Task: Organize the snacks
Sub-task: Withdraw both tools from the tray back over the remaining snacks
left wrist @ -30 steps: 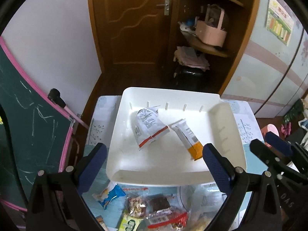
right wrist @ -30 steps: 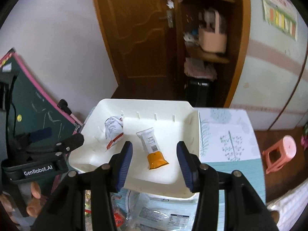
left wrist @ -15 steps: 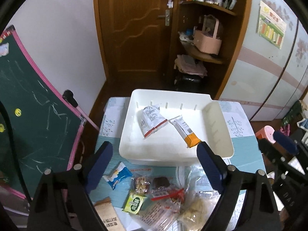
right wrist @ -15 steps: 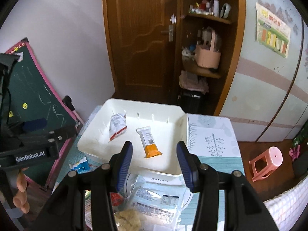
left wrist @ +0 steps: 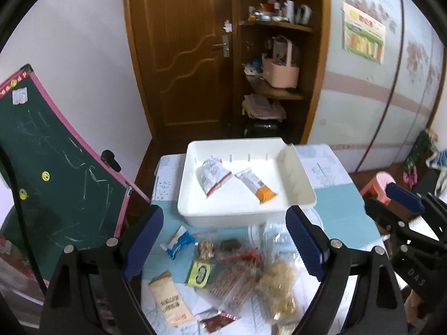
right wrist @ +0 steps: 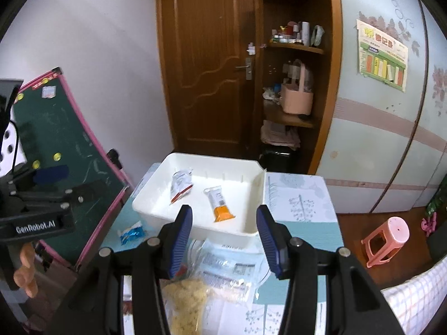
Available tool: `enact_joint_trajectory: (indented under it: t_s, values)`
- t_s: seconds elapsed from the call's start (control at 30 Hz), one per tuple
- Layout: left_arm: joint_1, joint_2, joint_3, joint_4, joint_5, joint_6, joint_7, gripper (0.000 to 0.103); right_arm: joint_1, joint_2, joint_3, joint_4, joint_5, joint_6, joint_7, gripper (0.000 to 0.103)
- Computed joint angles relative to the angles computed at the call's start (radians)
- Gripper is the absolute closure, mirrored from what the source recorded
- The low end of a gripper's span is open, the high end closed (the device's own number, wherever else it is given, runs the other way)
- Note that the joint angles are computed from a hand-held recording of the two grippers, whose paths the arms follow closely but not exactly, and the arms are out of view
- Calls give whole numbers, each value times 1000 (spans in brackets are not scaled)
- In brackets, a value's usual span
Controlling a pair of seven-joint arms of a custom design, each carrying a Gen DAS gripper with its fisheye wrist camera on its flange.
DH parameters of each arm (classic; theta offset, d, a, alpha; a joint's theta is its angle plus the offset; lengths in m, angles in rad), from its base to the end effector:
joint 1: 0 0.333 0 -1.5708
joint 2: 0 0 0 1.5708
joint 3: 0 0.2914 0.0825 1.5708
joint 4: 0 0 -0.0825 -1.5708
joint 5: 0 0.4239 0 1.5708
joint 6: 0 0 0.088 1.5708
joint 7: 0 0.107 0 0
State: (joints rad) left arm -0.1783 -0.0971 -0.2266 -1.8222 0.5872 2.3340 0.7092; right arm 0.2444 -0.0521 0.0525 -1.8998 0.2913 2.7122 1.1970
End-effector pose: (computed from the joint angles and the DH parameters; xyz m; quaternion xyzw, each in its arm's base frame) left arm 0.5712 -0.2408 0.6113 -0.7037 0.5928 -0.2401 0.3094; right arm 0.6106 0.1768 0.5878 -0.7682 0.4755 -0.2302 0.3616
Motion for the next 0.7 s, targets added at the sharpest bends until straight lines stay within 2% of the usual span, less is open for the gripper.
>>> enact_joint_trajectory:
  t_s: [0.3, 0.5, 0.7]
  values:
    - [-11, -144, -33, -207, 16, 65, -34, 14, 40, -169, -18, -241, 162, 12, -181, 55]
    - [-12, -226, -28, -393, -50, 135, -77, 14, 57, -234, -31, -366, 194, 25, -218, 55]
    - [9, -267, -39, -552, -59, 203, -162, 14, 35, -229, -22, -427, 156, 18, -172, 55]
